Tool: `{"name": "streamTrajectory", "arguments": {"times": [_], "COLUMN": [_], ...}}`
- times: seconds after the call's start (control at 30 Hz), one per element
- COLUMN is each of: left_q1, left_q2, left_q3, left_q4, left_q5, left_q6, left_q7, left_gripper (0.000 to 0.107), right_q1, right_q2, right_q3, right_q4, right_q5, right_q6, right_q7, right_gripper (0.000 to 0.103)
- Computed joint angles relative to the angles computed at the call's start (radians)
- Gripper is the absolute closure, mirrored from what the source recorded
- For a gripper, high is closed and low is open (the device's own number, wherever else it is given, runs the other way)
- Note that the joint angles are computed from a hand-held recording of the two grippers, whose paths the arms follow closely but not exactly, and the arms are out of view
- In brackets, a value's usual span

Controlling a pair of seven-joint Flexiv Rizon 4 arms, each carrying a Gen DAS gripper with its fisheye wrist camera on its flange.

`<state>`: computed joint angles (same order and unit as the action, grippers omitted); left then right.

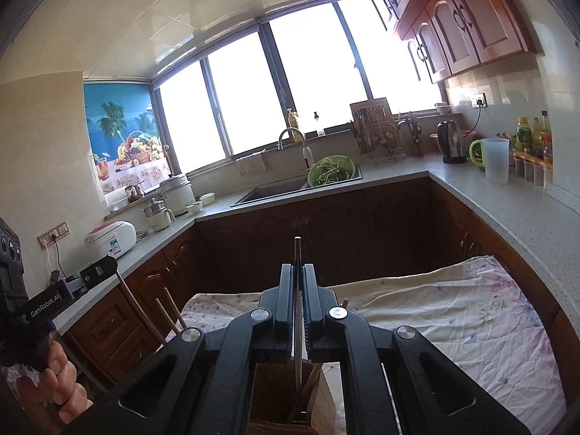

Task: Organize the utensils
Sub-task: 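Lower the held utensils into the holder and open both grippers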

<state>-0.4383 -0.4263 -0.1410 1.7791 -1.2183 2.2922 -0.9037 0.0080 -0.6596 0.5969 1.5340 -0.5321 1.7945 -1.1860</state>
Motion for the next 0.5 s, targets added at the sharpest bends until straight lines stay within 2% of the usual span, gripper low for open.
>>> {"name": "streamTrajectory", "arguments": {"times": [0.07,0.13,0.37,0.5], "left_q1": [0.004,-0.006,0.001,0.000], "left_q2": [-0.003,-0.018,-0.037,-0.038], "left_q3": [-0.005,-0.009,-0.023,-0.025], "left_q4": [0.008,-0.011,0.008,-0.001], "left_q5": [-0.011,-0.079,-0.093,-0.110], "left_q6": [-0.027,-0.043,-0.051,-0.052], "left_q7": [0.002,0.054,0.009,0.022], "left_gripper": [0.104,0.103,0.103,0.103], "right_q1": [0.010,0.018,0.014,0.004], "right_q2": [-0.004,-0.007,-0.024,-0.025], "right_q3": [-0.015,-0.027,-0.023,-0.001], "right_q4": [0.013,0.024,0.034,0.026], "right_q5": [0.010,0.018,0.039,0.053], "right_q6": [0.006,0.004,-0.024,-0.049], "right_q7": [0.005,0.013,0.003,-0.018], "right_gripper": [0.099,0.099,0.099,0.098]}}
